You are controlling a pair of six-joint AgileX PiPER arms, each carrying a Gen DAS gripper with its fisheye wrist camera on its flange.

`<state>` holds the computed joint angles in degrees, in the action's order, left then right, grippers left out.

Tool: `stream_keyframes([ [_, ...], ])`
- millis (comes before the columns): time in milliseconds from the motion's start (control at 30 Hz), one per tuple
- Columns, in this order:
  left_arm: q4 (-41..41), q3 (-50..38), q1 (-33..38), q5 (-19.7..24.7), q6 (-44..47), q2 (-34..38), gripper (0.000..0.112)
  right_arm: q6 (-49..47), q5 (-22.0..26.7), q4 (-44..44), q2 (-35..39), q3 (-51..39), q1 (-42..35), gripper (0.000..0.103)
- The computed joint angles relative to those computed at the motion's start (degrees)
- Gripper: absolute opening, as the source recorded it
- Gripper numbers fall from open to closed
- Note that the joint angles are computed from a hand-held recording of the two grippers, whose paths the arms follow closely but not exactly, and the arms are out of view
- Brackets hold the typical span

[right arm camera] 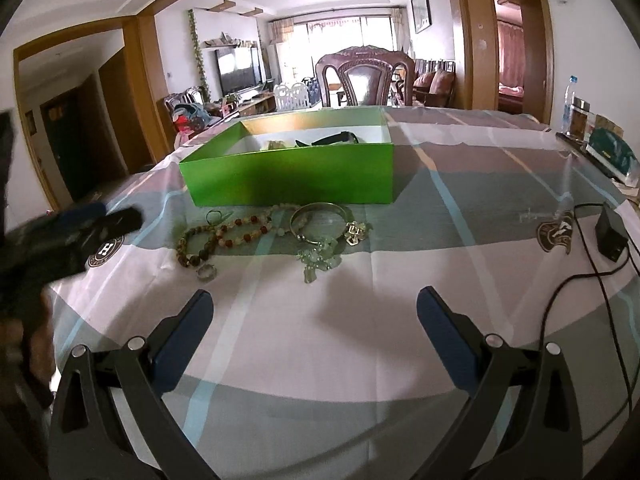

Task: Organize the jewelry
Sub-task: 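Grasp the beaded bracelet with the left tool while the right tool grasps the green pendant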

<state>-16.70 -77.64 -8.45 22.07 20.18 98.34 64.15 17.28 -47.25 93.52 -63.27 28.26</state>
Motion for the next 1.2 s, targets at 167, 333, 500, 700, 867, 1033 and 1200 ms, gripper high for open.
stream_keyframes([
  [167, 5.6, -18.8, 0.1, 10.8, -0.2, 13.2, 0.065, -10.0, 0.6, 9.5, 2.8, -3.6, -1.7, 0.099],
  [333, 7.3, -34.9, 0.2, 20.9, 0.3, 24.4, 0.047, -17.4, 2.1, 16.7, 5.1, -7.0, -2.8, 0.099],
  [500, 6.6, -45.7, 0.3, 27.9, 0.9, 31.6, 0.037, -20.4, 4.4, 18.8, 7.8, -10.9, -2.8, 0.099],
  [700, 3.2, -51.5, 1.6, 32.2, 1.6, 35.7, 0.005, -23.7, 8.2, 21.2, 11.1, -16.0, -2.6, 0.092],
  [867, -3.4, -38.7, 3.6, 21.4, 5.4, 28.4, 0.004, -28.8, 11.0, 25.7, 14.0, -20.0, -3.4, 0.082],
  [1033, -18.4, -20.3, 7.0, 12.0, 17.2, 15.0, 0.004, -30.3, 13.0, 26.8, 16.3, -23.2, -3.5, 0.077],
  [1200, -32.1, -3.8, 9.9, 6.4, 29.3, 2.5, 0.004, -34.7, 16.0, 31.2, 19.3, -27.7, -4.0, 0.066],
])
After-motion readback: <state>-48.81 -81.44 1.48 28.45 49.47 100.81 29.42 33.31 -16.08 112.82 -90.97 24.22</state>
